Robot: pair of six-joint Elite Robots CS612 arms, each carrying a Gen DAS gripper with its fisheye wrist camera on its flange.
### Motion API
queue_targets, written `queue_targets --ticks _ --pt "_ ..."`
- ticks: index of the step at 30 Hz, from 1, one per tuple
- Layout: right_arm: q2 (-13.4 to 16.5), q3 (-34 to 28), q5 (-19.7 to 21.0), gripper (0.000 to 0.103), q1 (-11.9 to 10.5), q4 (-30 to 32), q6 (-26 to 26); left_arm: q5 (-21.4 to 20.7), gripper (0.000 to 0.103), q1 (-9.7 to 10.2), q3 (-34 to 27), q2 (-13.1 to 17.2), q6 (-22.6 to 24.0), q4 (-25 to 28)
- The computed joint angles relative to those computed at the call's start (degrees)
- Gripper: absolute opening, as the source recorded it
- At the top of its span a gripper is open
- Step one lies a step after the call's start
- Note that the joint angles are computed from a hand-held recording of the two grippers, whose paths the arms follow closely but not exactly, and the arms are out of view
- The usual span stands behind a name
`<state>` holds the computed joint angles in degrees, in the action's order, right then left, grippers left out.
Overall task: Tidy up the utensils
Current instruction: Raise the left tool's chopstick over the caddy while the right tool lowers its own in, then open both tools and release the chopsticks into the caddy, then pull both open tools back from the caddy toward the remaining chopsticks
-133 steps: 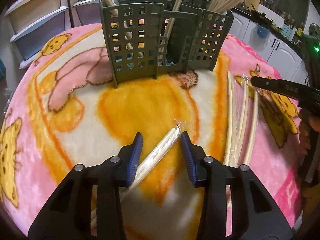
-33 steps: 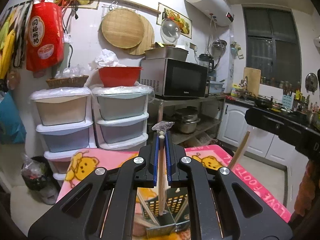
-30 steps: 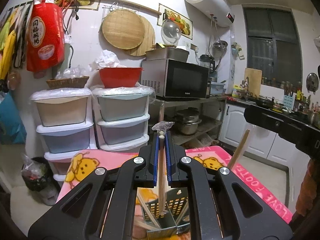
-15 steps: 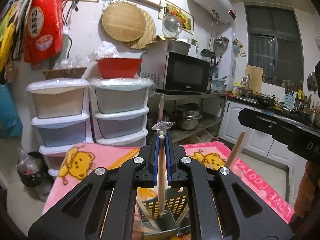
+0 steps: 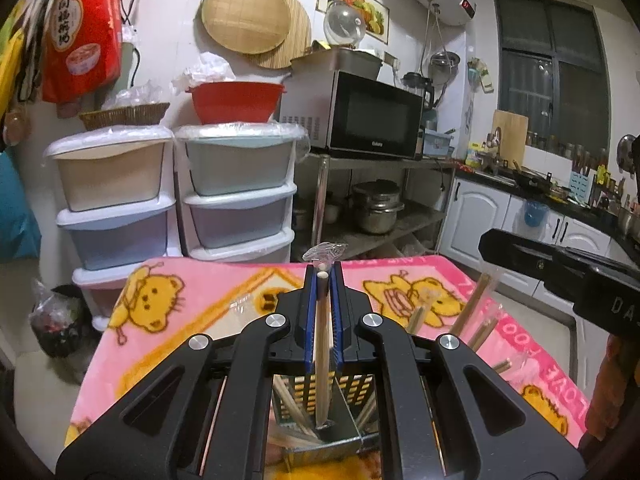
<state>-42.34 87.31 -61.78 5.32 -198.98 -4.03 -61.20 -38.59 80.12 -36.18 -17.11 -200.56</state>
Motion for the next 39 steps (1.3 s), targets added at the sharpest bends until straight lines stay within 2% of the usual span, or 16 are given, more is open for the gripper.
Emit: queue_targets --ticks 2,3,5,6,8,10,12,16,20,22,25,34,39 --pt "0.1 0.4 0.0 0.020 -0.1 0.0 0.3 -0.3 0.005 0.02 0.3 -0.1 -0.3 0.5" --pt "0.1 0.7 0.0 0.021 -0.1 -0.2 0.4 -0.5 0.006 0.05 0.5 -0.1 -0.6 0.9" --pt "0.0 1.0 0.0 0.022 -0.2 0.2 0.4 -0.8 0.013 0.08 0.9 -0.3 -1.1 1.4" --pt "-0.1 1.3 0.0 0.023 -0.2 0.3 0.3 -0.9 0.021 0.11 1.1 -0.4 -1.3 1.5" --pt "-0.2 1.9 -0.3 0.031 -0.4 0.1 0.4 -1.2 0.026 0.13 1.7 -0.7 -1.6 1.5" --pt "-0.3 2.6 -0.6 0.035 -0.5 -0.6 0.7 -1.2 0.035 0.09 2.4 -1.0 -1.7 1.4" --pt "-0.5 3.3 -0.8 0.036 -0.7 -1.0 1.1 -1.4 0.041 0.06 3.1 -1.3 -2.1 1.4" --pt "-0.9 5.0 -1.0 0.047 -1.3 -2.0 2.2 -2.6 0.052 -0.01 4.7 -1.9 -2.3 -0.1" --pt "-1.4 6.6 -1.3 0.052 -1.7 -3.1 2.4 -2.5 0.061 -0.36 6.1 -2.5 -2.2 -0.7" --pt "-1.8 7.6 -1.6 0.055 -1.8 -3.6 2.1 -2.4 0.069 -0.54 6.8 -2.7 -2.4 -1.4" --pt "-2.2 8.8 -2.0 0.061 -1.9 -4.2 1.5 -2.4 0.075 -0.81 7.8 -3.0 -2.7 -2.1" --pt "-3.3 12.4 -2.8 0.068 -2.2 -6.5 -0.4 -2.4 0.091 -1.78 10.0 -3.7 -2.1 -4.1" --pt "-3.6 13.8 -3.3 0.070 -2.3 -7.6 -0.7 -2.5 0.092 -2.13 10.8 -3.8 -1.8 -4.8"
